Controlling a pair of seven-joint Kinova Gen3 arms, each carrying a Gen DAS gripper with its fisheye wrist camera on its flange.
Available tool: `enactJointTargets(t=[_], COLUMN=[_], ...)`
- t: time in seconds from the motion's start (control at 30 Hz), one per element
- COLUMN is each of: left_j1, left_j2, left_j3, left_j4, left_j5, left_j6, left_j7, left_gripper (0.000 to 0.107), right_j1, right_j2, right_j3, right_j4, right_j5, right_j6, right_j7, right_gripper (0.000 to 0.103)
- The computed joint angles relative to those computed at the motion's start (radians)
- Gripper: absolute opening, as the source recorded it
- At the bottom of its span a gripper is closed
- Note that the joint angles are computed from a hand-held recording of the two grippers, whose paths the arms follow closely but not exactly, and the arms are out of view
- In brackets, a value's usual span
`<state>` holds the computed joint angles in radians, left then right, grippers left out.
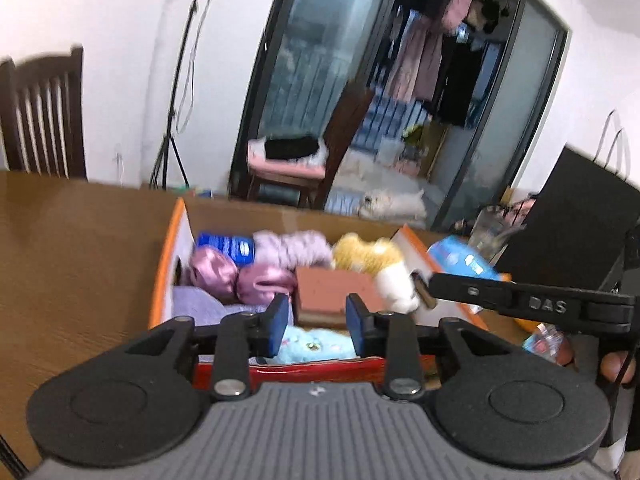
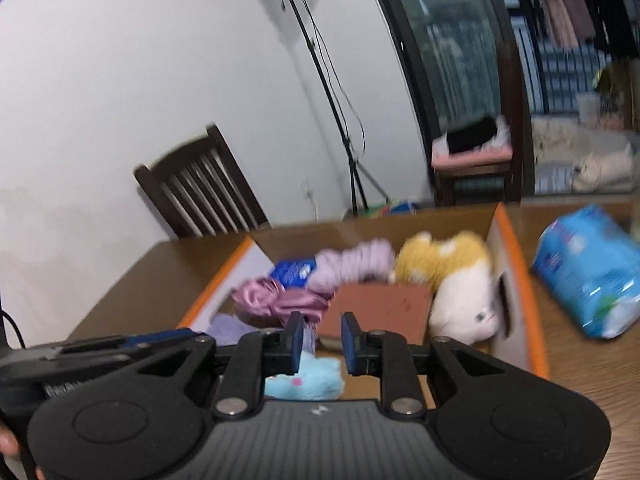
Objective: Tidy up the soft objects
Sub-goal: 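Lower the plush toy beside the lavender cloth and open the grippers, then grasp the white sponge wedge with the left gripper while the right grasps the orange candy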
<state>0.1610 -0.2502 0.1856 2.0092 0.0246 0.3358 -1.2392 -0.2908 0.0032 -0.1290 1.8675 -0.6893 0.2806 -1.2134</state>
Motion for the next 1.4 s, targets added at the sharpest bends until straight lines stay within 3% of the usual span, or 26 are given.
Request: enactJointTargets(t=[0.07, 0.13, 0.3, 0.37, 0.57, 0.7, 0.9, 1.13, 1.3, 1.4], left_j1=[-0.043, -0.072, -0.150, -0.154, -0.120, -0.103, -0.114, -0.140, -0.275, -0.407], left_j2=[-0.081, -0.156, -0.365, -0.453, -0.670, -0.771, -0.746, -0.575, -0.411, -0.326], left_j3=[0.052, 0.094, 0.229, 0.285, 0.379, 0.424, 0.461, 0.490, 0.626, 0.755], left_j4=[0.019, 0.039, 0.106, 0.144, 0.215, 0.237, 0.263, 0.303, 0.291, 0.270], left_j5=[-0.032, -0.047, -0.062, -0.087, 0.028, 0.103, 0.187, 0.214, 0.185, 0.131], left_j6=[0.020, 0.042, 0.092, 0.110, 0.229, 0.328, 0.367, 0.188, 0.059, 0.008], left_j7=[0.045, 0.080, 0.150, 0.182, 0.187, 0.205, 0.187, 0.147, 0.167, 0.218], left_gripper=[0.032, 0.033, 0.042, 0.053, 0.069, 0.075, 0.075, 0.074, 0.075, 0.075], right_j1=[-0.014, 0.006, -0.011, 0.032, 0.143, 0.181, 0.142, 0.132, 0.168, 0.115], right_j2=[-0.082, -0.161, -0.370, -0.449, -0.672, -0.804, -0.865, -0.780, -0.653, -0.530], right_j3=[0.009, -0.024, -0.049, -0.110, -0.285, -0.370, -0.375, -0.390, -0.360, -0.251], right_j4=[0.046, 0.094, 0.236, 0.295, 0.458, 0.525, 0.571, 0.603, 0.603, 0.584], right_j5=[0.024, 0.088, 0.170, 0.204, 0.276, 0.307, 0.345, 0.414, 0.497, 0.550], right_j6=[-0.017, -0.045, -0.094, -0.108, -0.089, -0.020, 0.066, -0.042, -0.148, -0.214], right_j7=[-0.004, -0.061, -0.157, -0.203, -0.333, -0.423, -0.533, -0.616, -0.651, -0.648], right_gripper=[0.039, 0.047, 0.050, 0.058, 0.064, 0.069, 0.069, 0.068, 0.067, 0.066])
